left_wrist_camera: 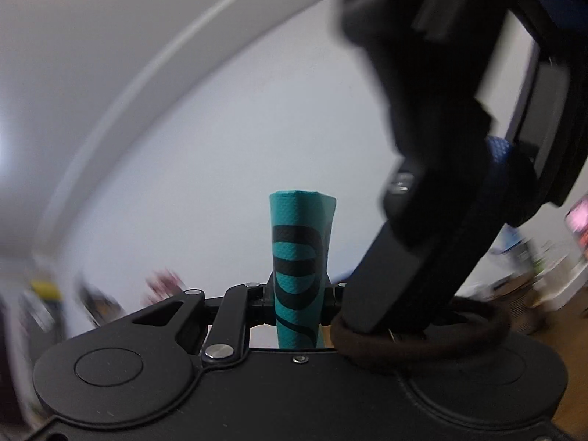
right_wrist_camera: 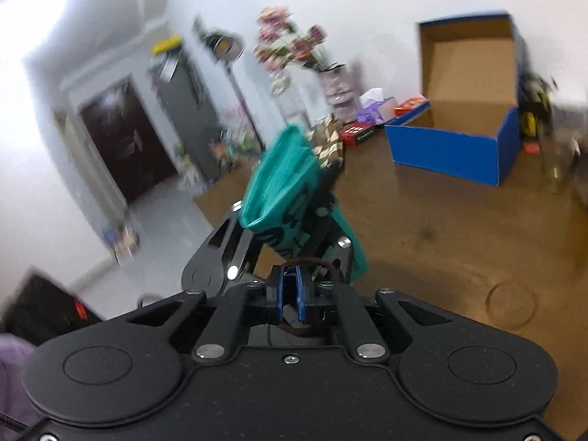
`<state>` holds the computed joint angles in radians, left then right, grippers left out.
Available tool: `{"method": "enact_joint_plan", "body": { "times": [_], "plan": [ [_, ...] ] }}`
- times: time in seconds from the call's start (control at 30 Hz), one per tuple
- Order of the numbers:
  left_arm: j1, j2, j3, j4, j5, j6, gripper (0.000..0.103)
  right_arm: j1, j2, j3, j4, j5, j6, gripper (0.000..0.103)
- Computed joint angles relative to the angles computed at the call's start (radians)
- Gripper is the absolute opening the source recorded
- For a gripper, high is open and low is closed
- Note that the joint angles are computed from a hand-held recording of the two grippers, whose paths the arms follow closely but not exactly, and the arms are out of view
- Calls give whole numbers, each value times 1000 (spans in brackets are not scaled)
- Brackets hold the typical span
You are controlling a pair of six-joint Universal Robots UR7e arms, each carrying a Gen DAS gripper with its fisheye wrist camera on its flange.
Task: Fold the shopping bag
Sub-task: 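Stretch the black band over the strip end with the right gripper while the left gripper holds the strip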
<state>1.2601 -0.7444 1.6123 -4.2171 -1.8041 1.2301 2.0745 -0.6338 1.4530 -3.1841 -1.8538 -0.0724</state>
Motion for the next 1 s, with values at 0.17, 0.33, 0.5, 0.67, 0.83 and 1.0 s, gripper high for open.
{"method": "enact_joint_plan", "body": {
  "times": [0.17, 0.33, 0.5, 0.67, 0.83, 1.0],
  "plan": [
    [35, 56, -49, -50, -167, 178, 17, -49, -3, 61, -113, 73, 118, 12],
    [63, 88, -84, -51, -315, 270, 17, -72, 1, 82, -163, 90, 162, 18],
    [86, 108, -104, -28, -482, 352, 17, -85, 12, 81, -179, 78, 177, 20],
    [72, 98, -95, -21, -444, 343, 18, -92, 18, 127, -300, 124, 182, 21],
    [53, 90, -85, -9, -376, 343, 18, -101, 30, 173, -450, 193, 148, 30],
    [25, 64, -45, 24, -299, 315, 17, -118, 81, 184, -629, 288, 65, 30]
  ]
}}
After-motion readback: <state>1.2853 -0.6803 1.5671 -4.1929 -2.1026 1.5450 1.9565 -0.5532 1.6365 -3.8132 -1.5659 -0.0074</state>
